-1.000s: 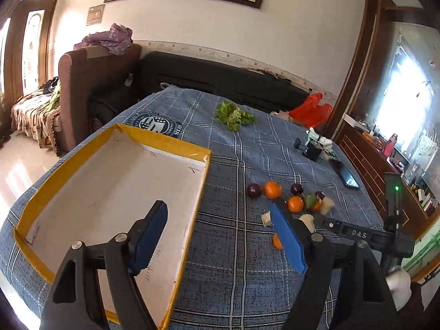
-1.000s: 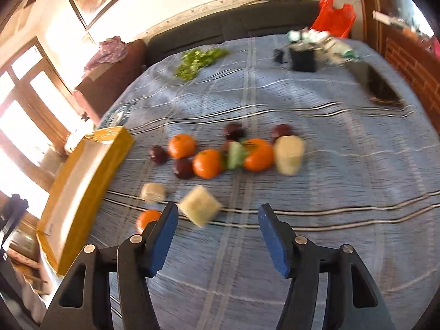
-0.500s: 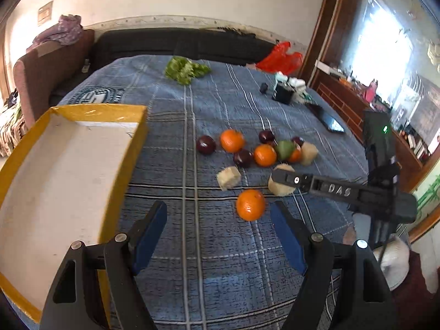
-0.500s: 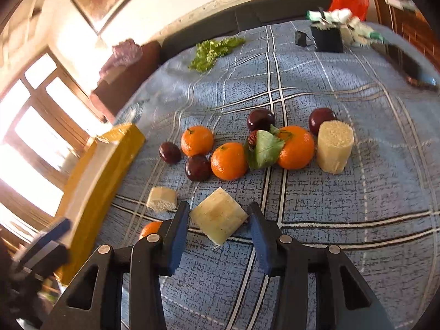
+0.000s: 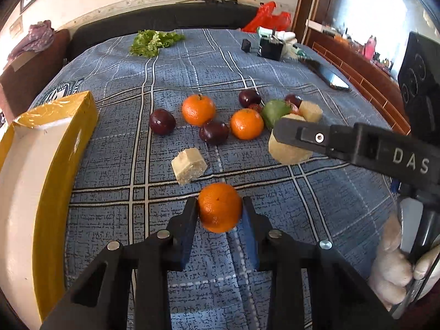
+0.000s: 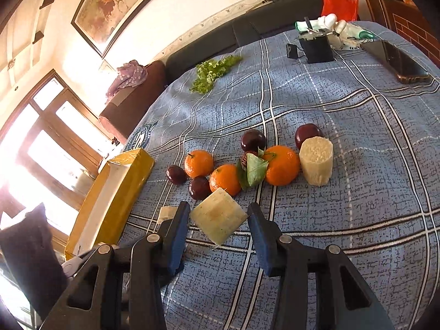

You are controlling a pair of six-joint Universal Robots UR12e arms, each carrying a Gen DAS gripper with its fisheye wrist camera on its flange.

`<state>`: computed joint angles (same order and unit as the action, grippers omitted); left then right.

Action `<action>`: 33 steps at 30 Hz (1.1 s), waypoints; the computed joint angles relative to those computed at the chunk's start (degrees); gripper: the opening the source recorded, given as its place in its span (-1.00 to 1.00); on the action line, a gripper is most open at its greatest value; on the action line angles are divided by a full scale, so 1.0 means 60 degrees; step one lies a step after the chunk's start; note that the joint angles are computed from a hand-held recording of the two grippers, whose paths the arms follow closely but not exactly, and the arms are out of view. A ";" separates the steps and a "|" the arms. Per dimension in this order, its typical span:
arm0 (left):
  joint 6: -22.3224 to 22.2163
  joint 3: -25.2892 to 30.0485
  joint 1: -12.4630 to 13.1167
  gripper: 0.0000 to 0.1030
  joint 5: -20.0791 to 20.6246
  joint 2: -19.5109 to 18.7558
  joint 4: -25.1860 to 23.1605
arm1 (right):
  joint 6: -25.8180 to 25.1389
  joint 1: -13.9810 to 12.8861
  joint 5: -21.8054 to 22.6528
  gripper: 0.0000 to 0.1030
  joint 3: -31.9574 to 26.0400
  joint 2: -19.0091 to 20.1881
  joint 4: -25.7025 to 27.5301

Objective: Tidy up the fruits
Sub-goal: 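Carry the orange and cheese cube into the tray while both tools open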

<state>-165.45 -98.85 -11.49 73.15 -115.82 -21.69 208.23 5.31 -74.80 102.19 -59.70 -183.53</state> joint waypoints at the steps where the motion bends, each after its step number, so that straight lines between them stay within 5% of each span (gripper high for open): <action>1: -0.0087 -0.0009 0.0016 -0.41 0.0047 0.0014 0.0028 | -0.0041 0.0015 -0.0042 -0.08 -0.0028 0.0011 0.0030; 9: -0.1361 -0.0731 0.0748 -0.40 -0.0350 0.0725 0.1108 | -0.0618 0.0215 -0.0630 -0.08 -0.0086 0.0000 0.0114; 13: -0.1905 -0.1133 0.1377 -0.40 0.0146 0.1209 0.1554 | -0.1458 0.0560 -0.1409 -0.08 -0.0221 -0.0079 0.0340; 21: -0.2751 -0.1493 0.2301 -0.40 0.2137 0.1414 0.1724 | -0.3042 0.1464 -0.0113 -0.07 -0.1142 -0.0159 0.1124; 26: -0.3101 -0.1517 0.2712 -0.40 0.2236 0.1321 0.1536 | -0.3911 0.2106 0.0632 -0.07 -0.2318 0.0454 0.2733; 33: -0.3393 -0.1654 0.3072 -0.37 0.1674 0.1293 0.1507 | -0.4681 0.2670 0.0510 -0.06 -0.3527 0.1311 0.4476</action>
